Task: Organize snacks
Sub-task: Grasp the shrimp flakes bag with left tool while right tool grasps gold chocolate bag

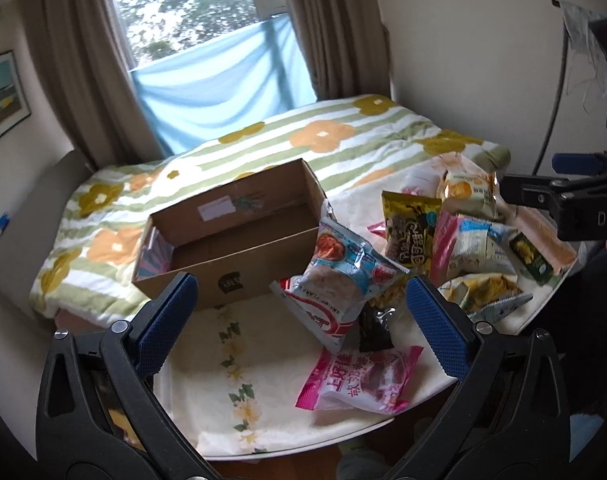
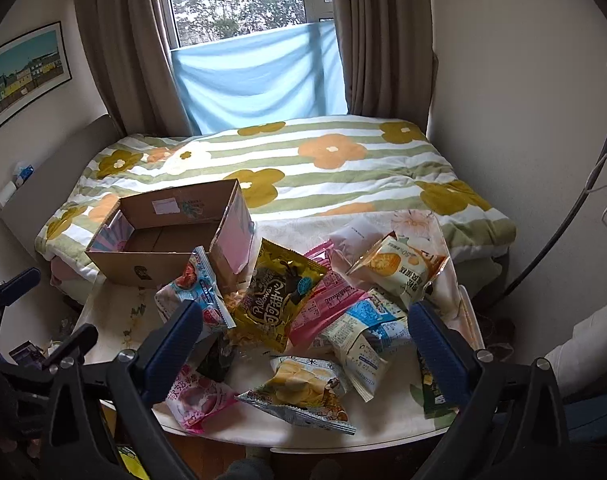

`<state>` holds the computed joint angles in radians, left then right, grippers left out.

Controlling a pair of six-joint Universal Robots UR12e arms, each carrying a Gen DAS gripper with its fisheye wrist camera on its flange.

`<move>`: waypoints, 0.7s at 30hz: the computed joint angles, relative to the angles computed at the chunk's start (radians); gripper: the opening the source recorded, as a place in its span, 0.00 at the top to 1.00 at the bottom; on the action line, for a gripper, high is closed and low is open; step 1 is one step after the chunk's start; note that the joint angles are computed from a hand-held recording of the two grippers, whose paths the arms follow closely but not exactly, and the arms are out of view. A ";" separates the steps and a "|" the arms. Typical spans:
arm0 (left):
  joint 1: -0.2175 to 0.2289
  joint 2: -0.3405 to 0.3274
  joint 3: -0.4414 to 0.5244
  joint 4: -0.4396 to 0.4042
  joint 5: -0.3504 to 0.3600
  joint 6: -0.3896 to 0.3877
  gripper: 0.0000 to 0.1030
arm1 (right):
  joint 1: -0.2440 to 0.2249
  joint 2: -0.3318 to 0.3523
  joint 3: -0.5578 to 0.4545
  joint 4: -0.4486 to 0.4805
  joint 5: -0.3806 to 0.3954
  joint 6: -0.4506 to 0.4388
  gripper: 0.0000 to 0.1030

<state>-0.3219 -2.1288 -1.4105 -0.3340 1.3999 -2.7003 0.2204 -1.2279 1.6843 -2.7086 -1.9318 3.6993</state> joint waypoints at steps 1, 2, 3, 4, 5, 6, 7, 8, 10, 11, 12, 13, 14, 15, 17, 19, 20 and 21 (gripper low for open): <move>0.003 -0.012 0.013 -0.023 -0.020 0.028 0.00 | 0.000 0.012 -0.012 0.024 -0.003 0.028 0.01; 0.006 -0.025 0.028 -0.046 -0.040 0.051 0.00 | 0.002 0.021 -0.020 0.037 -0.005 0.049 0.01; 0.009 -0.039 0.042 -0.065 -0.058 0.073 0.00 | 0.003 0.029 -0.028 0.049 -0.011 0.064 0.01; 0.010 -0.053 0.055 -0.080 -0.072 0.095 0.00 | 0.005 0.040 -0.038 0.066 -0.020 0.082 0.01; 0.011 -0.066 0.066 -0.094 -0.083 0.121 0.00 | 0.005 0.053 -0.051 0.084 -0.025 0.101 0.01; 0.011 -0.080 0.076 -0.102 -0.090 0.145 0.00 | 0.006 0.062 -0.059 0.097 -0.028 0.116 0.01; 0.012 -0.091 0.086 -0.115 -0.099 0.172 0.00 | 0.003 0.073 -0.069 0.112 -0.026 0.133 0.01; 0.014 -0.102 0.098 -0.136 -0.108 0.195 0.00 | 0.002 0.084 -0.077 0.119 -0.025 0.151 0.01; 0.014 -0.125 0.127 -0.185 -0.120 0.232 0.00 | -0.001 0.103 -0.089 0.123 -0.014 0.176 0.01; 0.015 -0.134 0.136 -0.193 -0.127 0.249 0.00 | 0.000 0.111 -0.094 0.122 -0.017 0.187 0.01; 0.014 -0.142 0.142 -0.193 -0.133 0.268 0.00 | 0.000 0.120 -0.099 0.123 -0.018 0.196 0.01; 0.014 -0.152 0.149 -0.190 -0.137 0.289 0.00 | 0.001 0.130 -0.108 0.130 -0.019 0.208 0.01; 0.013 -0.161 0.154 -0.186 -0.141 0.312 0.00 | 0.000 0.141 -0.118 0.139 -0.018 0.223 0.01; 0.012 -0.171 0.162 -0.189 -0.143 0.338 0.00 | -0.002 0.147 -0.123 0.141 -0.014 0.235 0.01; 0.011 -0.185 0.174 -0.205 -0.152 0.385 0.00 | -0.005 0.167 -0.138 0.147 -0.002 0.261 0.01; 0.012 -0.198 0.189 -0.223 -0.162 0.422 0.00 | -0.010 0.184 -0.157 0.166 0.011 0.287 0.01; 0.012 -0.203 0.192 -0.228 -0.172 0.439 0.00 | -0.012 0.193 -0.166 0.172 0.016 0.299 0.01; 0.012 -0.208 0.194 -0.226 -0.179 0.453 0.00 | -0.013 0.200 -0.173 0.174 0.018 0.307 0.01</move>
<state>-0.3097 -2.3365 -1.2161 -0.5602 1.2208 -2.2469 0.2069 -1.0278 1.5117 -2.5345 -1.9134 4.0062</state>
